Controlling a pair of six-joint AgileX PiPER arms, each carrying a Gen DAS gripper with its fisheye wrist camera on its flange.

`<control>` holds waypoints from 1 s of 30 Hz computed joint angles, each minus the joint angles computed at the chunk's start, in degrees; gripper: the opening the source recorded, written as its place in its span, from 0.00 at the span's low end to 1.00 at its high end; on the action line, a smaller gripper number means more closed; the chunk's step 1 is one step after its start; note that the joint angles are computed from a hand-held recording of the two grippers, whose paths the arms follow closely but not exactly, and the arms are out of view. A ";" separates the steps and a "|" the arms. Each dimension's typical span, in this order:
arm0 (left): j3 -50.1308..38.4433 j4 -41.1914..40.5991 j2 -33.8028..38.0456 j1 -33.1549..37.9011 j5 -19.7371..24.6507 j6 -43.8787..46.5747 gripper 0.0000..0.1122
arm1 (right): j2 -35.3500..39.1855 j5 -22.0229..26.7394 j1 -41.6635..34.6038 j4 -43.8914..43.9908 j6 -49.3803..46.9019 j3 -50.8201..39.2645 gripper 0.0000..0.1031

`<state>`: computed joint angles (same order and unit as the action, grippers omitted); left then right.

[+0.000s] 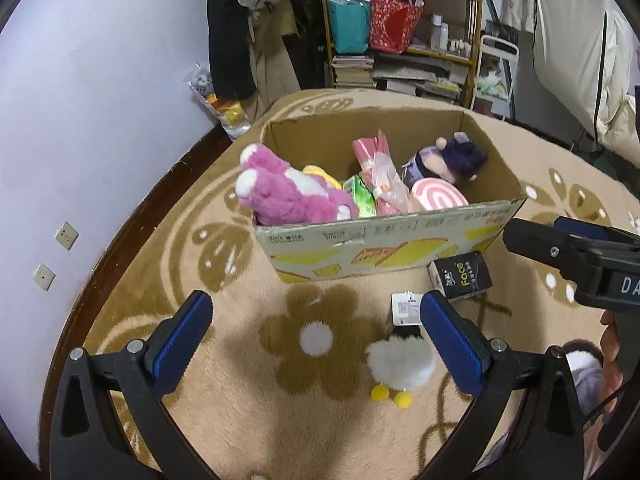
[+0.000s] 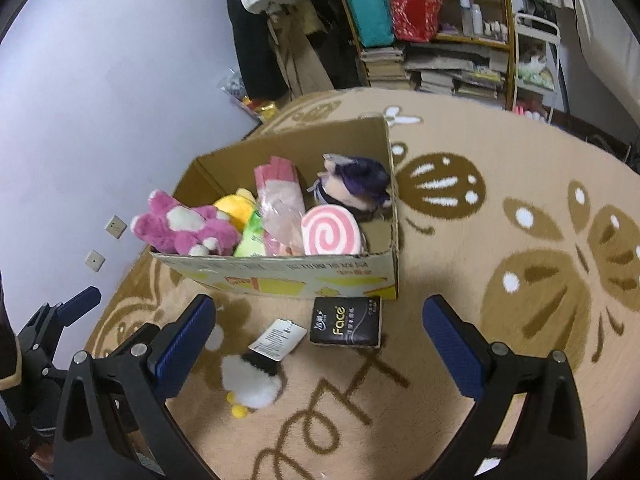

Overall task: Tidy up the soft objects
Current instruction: 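Move both tools back toward the white penguin plush and black tissue pack, then grasp white penguin plush with left tool while right tool grasps black Face tissue pack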

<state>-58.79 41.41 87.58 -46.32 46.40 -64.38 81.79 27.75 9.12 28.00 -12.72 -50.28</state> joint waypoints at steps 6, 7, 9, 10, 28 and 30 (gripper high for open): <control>-0.24 -1.11 1.79 0.68 -0.76 1.23 0.91 | 4.00 1.34 0.22 0.79 -0.97 -1.16 1.00; -0.32 -1.29 2.10 0.78 -0.92 1.44 0.91 | 4.67 1.32 0.54 0.31 -0.58 -1.39 1.00; -0.64 -1.90 2.88 1.15 -1.26 2.19 0.91 | 6.05 1.34 1.02 -0.30 -0.08 -1.84 1.00; -0.85 -2.23 3.29 1.38 -1.45 2.62 0.91 | 6.70 1.31 1.18 -0.48 0.05 -2.01 1.00; -5.12 -12.81 11.86 5.35 -5.77 14.33 0.91 | 17.74 4.28 -1.96 4.34 -3.25 -6.74 1.00; -5.31 -15.80 12.48 6.08 -6.67 17.04 0.91 | 18.62 4.80 -2.66 5.01 -3.42 -7.09 1.00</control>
